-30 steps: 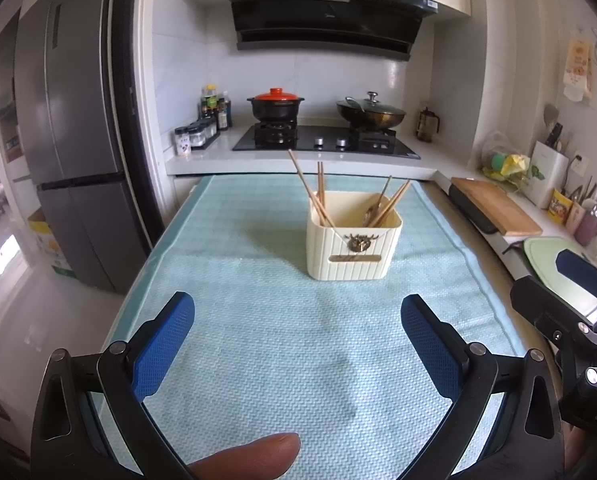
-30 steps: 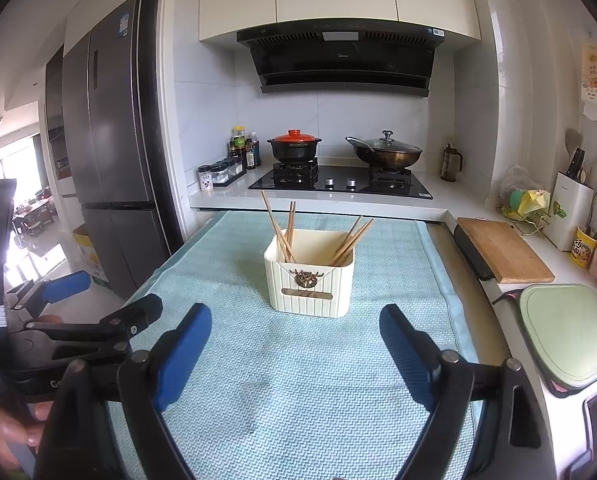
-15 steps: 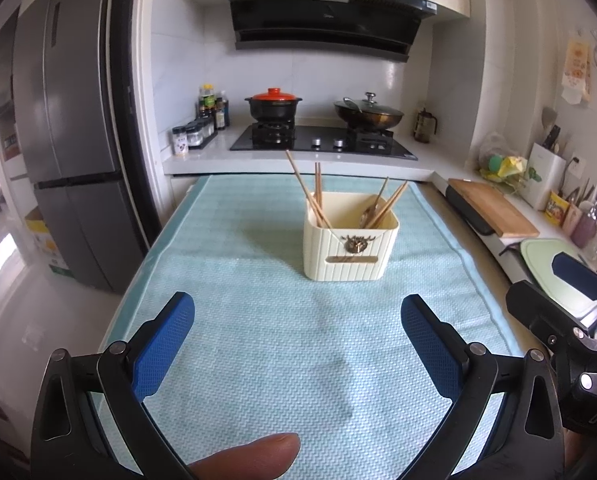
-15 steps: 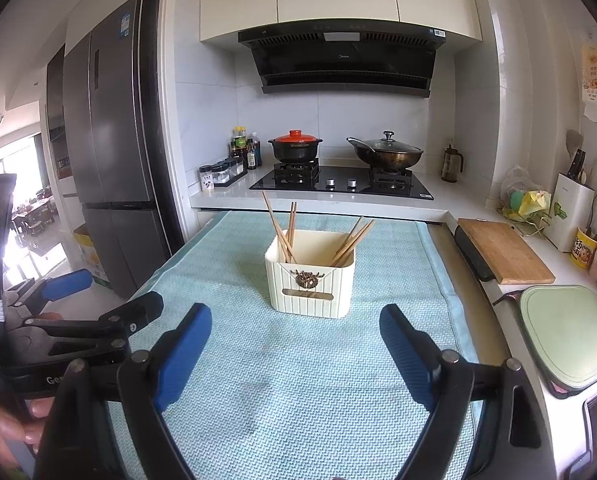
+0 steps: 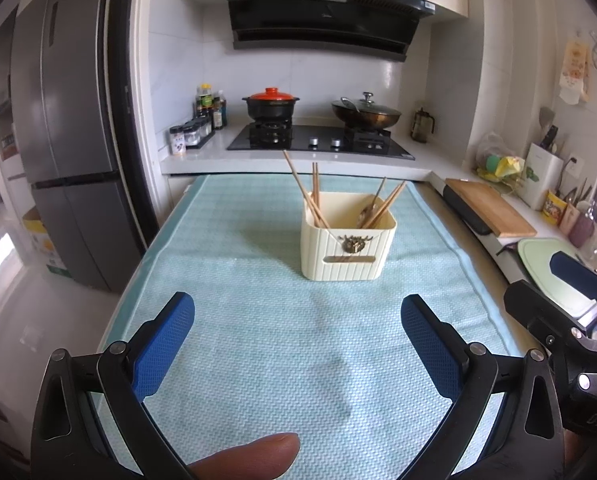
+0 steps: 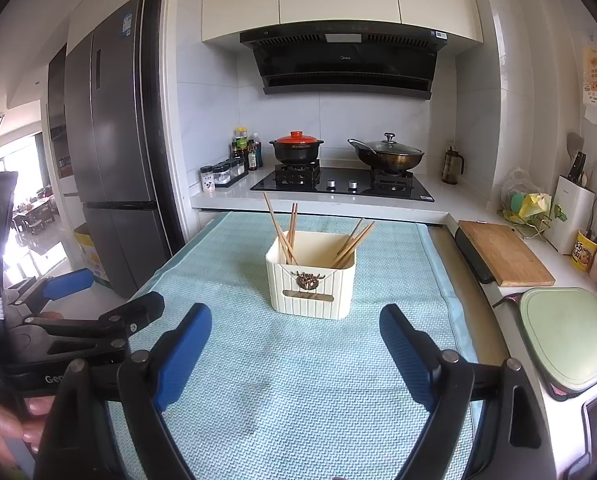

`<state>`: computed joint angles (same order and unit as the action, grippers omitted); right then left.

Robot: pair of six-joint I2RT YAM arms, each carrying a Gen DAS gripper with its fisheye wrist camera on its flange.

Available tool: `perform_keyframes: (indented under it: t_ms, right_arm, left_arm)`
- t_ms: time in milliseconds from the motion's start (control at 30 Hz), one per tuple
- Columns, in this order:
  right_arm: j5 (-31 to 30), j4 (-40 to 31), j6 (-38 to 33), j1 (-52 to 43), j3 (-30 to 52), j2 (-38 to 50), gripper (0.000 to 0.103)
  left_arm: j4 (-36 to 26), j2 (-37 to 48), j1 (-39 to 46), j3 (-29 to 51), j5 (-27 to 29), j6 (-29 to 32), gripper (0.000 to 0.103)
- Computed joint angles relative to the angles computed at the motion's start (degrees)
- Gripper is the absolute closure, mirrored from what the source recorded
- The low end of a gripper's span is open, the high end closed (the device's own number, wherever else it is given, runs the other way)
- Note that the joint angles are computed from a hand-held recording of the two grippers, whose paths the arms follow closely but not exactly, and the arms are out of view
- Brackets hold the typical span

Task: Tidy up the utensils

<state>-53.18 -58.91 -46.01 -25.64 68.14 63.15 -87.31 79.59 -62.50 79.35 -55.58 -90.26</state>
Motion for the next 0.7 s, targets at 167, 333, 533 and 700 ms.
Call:
perform_keyframes:
  t_ms: [167,333,533,700]
  right_arm:
    - [-0.2,0.4,-0.1,-0.1,0.2,0.4,0.015]
    - [-0.2,0.5,-0.3,0.0,0.1,0.3,0.015]
    - [-0.5,0.2,-1.0,-0.5,0.5,0.9,0.015]
    - [-0.6,-0.2,-1.4,-0.7,0.7,1.0,0.015]
  left_arm:
    - [-2.1,1.0,-0.1,0.9,-0.8,-0.8,0.000]
    - [-2.2,1.2,-0.1,0.9,-1.6,-0.4,0.000]
    - [-1.3,0.7,0.4,0.6,-1.4,0.9,0.000]
    - [-0.5,0.5,0.7,0.2,-1.1,1.5,0.000]
